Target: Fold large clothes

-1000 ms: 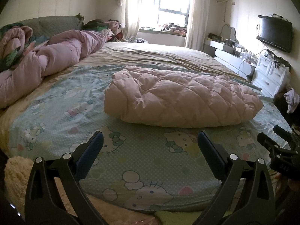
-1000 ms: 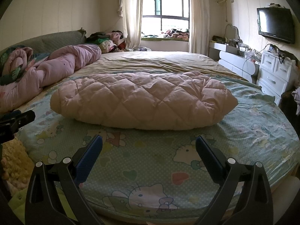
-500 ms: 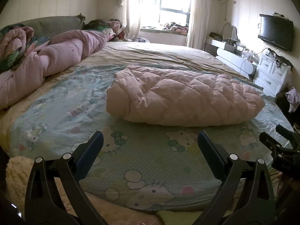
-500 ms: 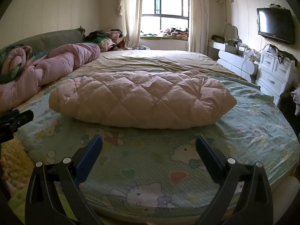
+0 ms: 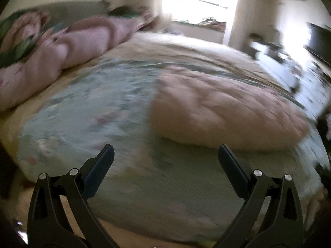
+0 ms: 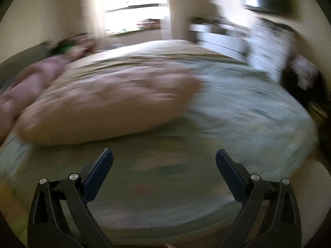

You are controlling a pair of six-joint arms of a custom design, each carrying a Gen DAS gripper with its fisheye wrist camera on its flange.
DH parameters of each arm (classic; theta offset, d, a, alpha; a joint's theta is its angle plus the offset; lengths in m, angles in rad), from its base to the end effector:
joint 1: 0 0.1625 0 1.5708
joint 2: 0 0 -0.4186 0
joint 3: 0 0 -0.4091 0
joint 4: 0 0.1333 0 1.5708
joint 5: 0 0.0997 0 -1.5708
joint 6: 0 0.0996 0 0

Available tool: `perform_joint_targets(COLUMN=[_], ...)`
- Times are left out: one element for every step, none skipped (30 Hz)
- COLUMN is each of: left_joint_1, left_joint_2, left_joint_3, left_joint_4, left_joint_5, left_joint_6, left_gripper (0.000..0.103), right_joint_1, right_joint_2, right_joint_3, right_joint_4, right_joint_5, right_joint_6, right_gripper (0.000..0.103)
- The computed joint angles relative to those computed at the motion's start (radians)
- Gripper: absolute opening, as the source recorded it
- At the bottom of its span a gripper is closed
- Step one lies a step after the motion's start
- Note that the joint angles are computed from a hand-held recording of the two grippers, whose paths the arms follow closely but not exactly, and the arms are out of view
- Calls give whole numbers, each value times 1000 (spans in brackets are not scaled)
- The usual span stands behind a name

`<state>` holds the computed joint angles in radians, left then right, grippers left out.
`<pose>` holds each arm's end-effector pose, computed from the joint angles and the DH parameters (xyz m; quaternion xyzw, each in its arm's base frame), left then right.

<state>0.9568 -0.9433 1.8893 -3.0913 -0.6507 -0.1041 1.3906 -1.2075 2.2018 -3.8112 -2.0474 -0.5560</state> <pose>-0.1728 -0.6141 0.1731 0.0950 0.8633 -0.3873 0.3094 -0.0012 -0.4952 0.2771 0.0121 -0.8010 0.4601 0.3829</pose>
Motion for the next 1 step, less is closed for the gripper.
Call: perform_joint_targets(left_joint_1=[43], left_joint_2=[-20], left_joint_3=[-56], left_joint_4=[102], left_joint_5=[-4], left_joint_6=[-43], left_gripper=[94], right_joint_1=[-29], right_joint_2=[-8], right_joint_3=[-13], right_joint_4=[-33], right_joint_5=[-36], right_joint_6=[4], right_gripper=[99])
